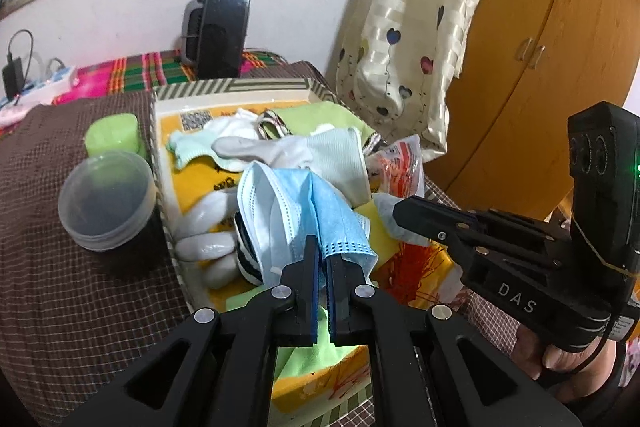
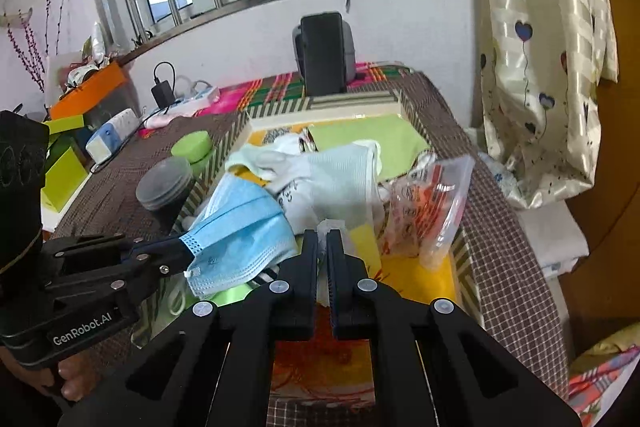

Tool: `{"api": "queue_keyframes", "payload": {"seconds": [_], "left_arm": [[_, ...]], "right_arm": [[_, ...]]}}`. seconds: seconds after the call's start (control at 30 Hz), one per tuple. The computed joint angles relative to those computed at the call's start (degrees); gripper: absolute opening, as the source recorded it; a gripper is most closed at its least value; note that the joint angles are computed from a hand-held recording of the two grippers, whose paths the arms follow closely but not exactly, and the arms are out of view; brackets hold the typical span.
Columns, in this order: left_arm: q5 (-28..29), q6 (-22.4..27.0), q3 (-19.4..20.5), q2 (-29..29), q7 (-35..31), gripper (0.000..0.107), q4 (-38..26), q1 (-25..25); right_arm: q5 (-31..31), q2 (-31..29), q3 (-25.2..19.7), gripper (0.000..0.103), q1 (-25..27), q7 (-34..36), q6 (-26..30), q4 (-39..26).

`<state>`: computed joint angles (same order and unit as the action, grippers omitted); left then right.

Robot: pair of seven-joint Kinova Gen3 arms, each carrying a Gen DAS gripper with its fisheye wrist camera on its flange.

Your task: Organize soft objects

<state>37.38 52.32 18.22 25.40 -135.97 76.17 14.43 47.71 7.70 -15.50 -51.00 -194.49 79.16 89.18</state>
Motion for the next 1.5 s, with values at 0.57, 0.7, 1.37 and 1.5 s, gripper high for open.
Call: {"api": "queue_keyframes", "payload": {"seconds": [0.57,0.7,1.37,1.5], "left_arm": [[3.0,0.7,-1.8,-6.5,-4.8,0.038,7.0,-3.2],[3.9,0.2,-2.4,-8.2,-6.2,0.038,8.9,-3.6],[6.6,-4.8,-5.8,-17.0,-9.8,0.038,19.2,-3.0],[4.5,-7.5,-6.3,-18.9,-7.8,0.038,21.0,-1.6]], "right_arm": [[1.5,1.2,-0.6,0.037,-3.7,-0.3,4.8,-3.2],[1.8,1.7,-0.7,0.037,-5.0,-0.3,6.4,-4.2],[2.1,5.5,0.0,0.037,-13.0,0.8,11.9,-10.7],[2.2,5.9,0.2,0.037,-14.4,0.9,13.0,-11.6]]}}
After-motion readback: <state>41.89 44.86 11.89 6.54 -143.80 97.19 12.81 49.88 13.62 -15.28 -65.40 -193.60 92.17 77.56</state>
